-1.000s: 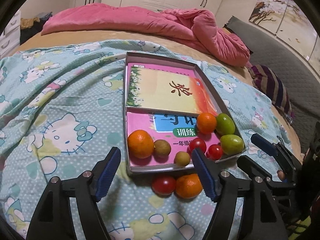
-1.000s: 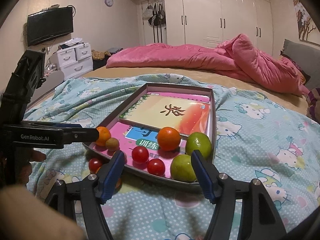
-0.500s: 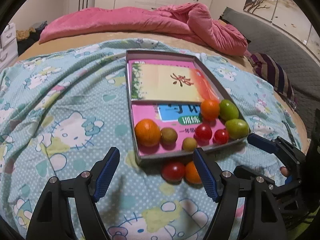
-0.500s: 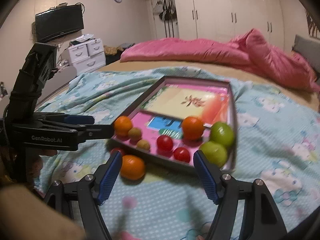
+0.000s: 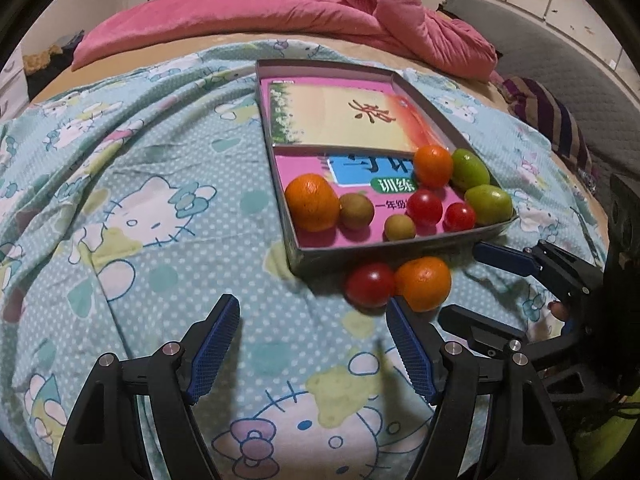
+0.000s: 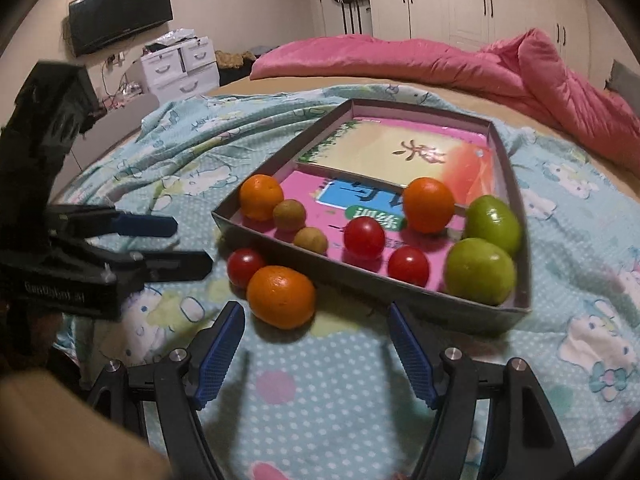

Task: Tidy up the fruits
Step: 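Grasp a red tomato with the left gripper while the right gripper grasps an orange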

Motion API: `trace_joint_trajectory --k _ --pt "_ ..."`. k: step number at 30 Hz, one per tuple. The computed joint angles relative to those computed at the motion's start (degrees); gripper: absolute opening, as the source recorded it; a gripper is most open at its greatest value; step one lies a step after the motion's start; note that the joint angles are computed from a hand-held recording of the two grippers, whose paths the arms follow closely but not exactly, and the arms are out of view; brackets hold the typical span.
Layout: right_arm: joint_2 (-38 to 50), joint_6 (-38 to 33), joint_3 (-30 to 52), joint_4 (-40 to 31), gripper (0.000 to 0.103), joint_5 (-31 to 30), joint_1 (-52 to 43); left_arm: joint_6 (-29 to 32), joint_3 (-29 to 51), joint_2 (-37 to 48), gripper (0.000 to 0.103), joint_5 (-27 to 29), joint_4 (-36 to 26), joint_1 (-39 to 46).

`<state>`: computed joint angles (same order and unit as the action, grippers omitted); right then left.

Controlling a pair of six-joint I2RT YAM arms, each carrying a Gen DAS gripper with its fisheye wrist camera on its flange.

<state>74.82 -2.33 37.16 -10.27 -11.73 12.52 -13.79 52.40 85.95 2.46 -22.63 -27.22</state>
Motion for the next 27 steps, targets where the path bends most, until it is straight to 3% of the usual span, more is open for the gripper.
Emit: trace_joint_trajectory --k 4,8,10,16,19,23,27 --pt "2.0 0.5 0.6 1.1 0.071 0.2 1.2 0.0 0.6 1.4 0.077 1.1 -0.2 0.1" --pt "4.9 0.8 1.5 1.9 0.047 -2.8 0.9 0.0 1.1 2.4 0.077 2.1 0.1 0.0" --pt "6.0 1.2 1.7 2.4 0.041 -5.3 0.1 0.0 1.4 2.7 0.073 2.5 0.3 -0.3" --pt "4.7 -0.2 1.4 1.1 0.04 -4.8 0.0 0.2 4.7 6.9 0.055 2.3 0.2 -2.3" --pt "2.5 -1.0 0.8 -0.8 0.04 -4.7 -1.2 0.5 5.5 8.1 0.054 0.5 0.5 -3.8" --pt "0.4 -1.3 0.3 -2.6 0.04 -5.8 -4.1 -0.8 6.7 10.3 0.045 0.0 1.7 -5.0" --pt "-1.1 -0.6 0.5 -3.8 0.04 -8.7 -7.2 -0.9 7.2 11.5 0.041 -4.0 2.3 -7.3"
